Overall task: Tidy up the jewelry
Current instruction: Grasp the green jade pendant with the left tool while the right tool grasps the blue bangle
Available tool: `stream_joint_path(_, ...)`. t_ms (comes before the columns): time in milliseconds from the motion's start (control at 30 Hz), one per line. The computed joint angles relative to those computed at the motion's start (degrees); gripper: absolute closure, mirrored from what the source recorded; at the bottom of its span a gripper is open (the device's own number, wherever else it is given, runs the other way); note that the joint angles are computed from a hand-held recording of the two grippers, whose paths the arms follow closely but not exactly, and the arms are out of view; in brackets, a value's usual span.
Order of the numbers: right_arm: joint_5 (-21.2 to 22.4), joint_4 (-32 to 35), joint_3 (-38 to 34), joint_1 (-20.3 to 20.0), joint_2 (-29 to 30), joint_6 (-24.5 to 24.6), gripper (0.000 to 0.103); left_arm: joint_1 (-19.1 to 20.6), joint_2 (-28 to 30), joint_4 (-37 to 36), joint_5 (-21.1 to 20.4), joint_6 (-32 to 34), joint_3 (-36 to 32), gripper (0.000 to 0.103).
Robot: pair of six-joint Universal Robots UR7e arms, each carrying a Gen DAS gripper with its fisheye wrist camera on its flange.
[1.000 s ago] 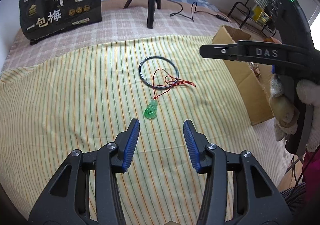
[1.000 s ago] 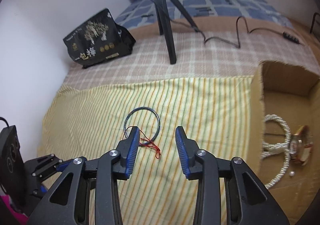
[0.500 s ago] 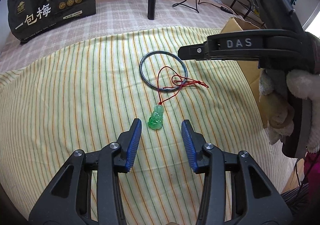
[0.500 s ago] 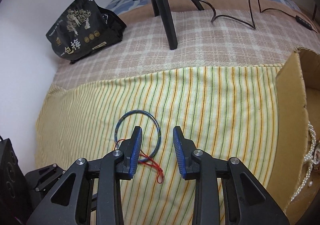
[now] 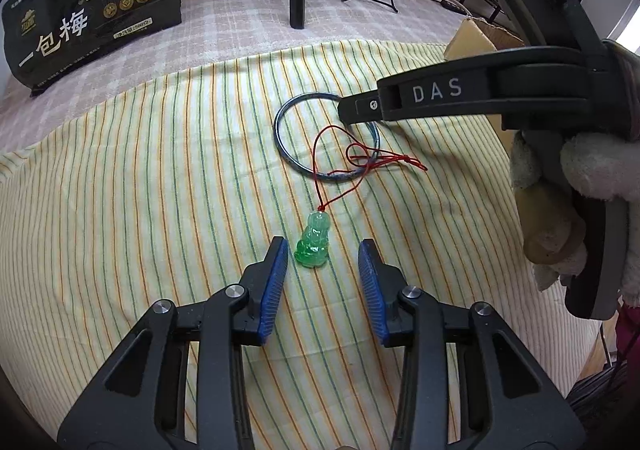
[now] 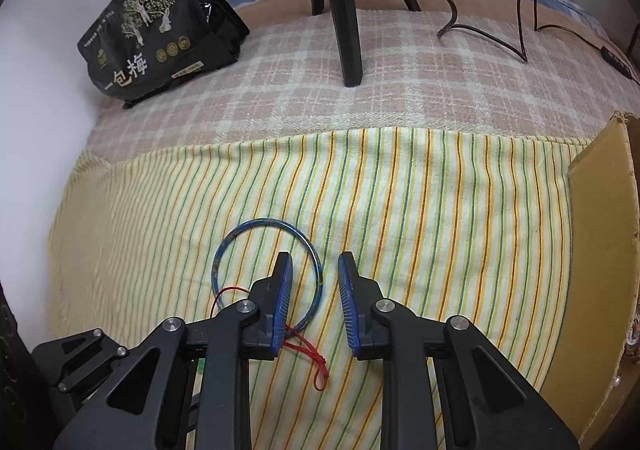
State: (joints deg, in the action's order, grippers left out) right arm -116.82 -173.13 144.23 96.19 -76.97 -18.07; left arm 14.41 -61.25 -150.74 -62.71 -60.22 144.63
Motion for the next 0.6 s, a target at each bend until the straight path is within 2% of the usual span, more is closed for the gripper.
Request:
stream_joint_path(133,-1.38,-1.10,-0.57,0.69,1.73,-0.43,0.084,0.54,0.89,-0.64,0.50,0.55,-0.10,0.073)
stream_joint_path(267,-2.39,-2.22,-0.72,0.98,2.64,-1.07,0.092,-0.09,1.34,0.60,1.67,0.07,-0.20,0.087)
stream_joint_path(367,-1.75,-2.73,-0.49,0.56,2.43,-1.41,0.097,-0.15,1.59,0.35,1.92,-0.12,-0.18,0.087)
stream_joint_path(600,0.15,-2.98,0.99,-0.28,-0.36,-2.11,0.100,-1.84,0.04,1.78,1.83,-2.89,0.43,0.088)
